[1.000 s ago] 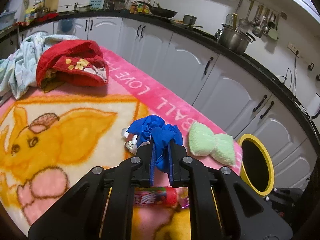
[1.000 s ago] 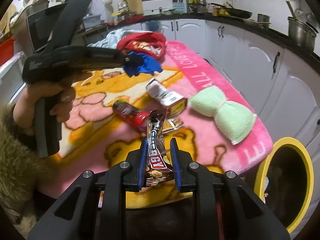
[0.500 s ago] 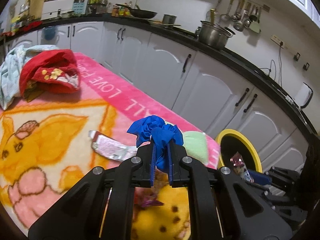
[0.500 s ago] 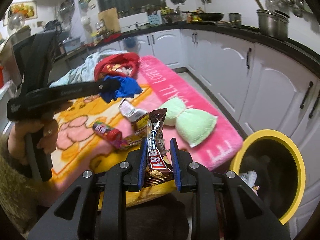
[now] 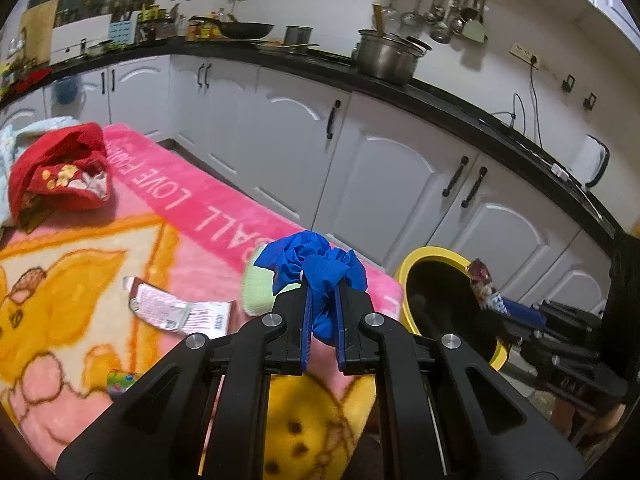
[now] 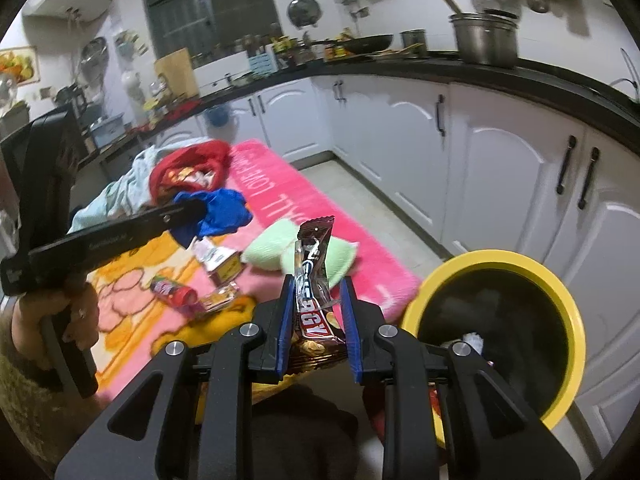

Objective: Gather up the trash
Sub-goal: 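Carry the blue cloth and chocolate bar wrapper over the yellow bin with both grippers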

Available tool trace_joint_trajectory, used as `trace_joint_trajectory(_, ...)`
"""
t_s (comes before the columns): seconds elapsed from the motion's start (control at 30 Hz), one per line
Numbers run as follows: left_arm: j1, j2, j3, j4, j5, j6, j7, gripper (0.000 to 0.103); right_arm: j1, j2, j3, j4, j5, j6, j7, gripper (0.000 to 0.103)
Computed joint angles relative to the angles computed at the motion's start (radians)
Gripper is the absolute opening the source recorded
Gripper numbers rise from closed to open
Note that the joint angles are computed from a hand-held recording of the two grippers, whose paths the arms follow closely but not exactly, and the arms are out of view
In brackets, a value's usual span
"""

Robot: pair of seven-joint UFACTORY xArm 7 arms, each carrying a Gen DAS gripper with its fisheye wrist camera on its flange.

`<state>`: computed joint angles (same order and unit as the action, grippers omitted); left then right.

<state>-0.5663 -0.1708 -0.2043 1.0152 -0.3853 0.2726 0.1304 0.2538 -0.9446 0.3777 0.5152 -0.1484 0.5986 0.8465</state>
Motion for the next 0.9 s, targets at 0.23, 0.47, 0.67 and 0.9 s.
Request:
trace_joint_trajectory(0.23, -0.014, 0.046, -0.031, 0.044, 0.032, 0.006, -0.005, 0.005, -0.025, -0.079, -0.022, -0.038, -0.002, 0.037, 0.016, 0.022)
trace_joint_trajectory(0.47, -0.031, 0.091, -0.064, 0.086, 0.067, 0.003, -0.015, 0.005, -0.050, -0.164, -0.040, -0.080, -0.003, 0.081, 0.017, 0.022)
trace_joint_trajectory(0.67, -0.048, 0.139, -0.091, 0.125, 0.104, 0.001, -0.028, 0.005, -0.073, -0.225, -0.046, -0.112, -0.011, 0.127, 0.007, 0.022)
trace_joint_trajectory(0.9, -0.068, 0.190, -0.117, 0.159, 0.136, -0.006, -0.039, 0.005, -0.096, -0.312, -0.059, -0.161, -0.025, 0.187, -0.004, 0.022)
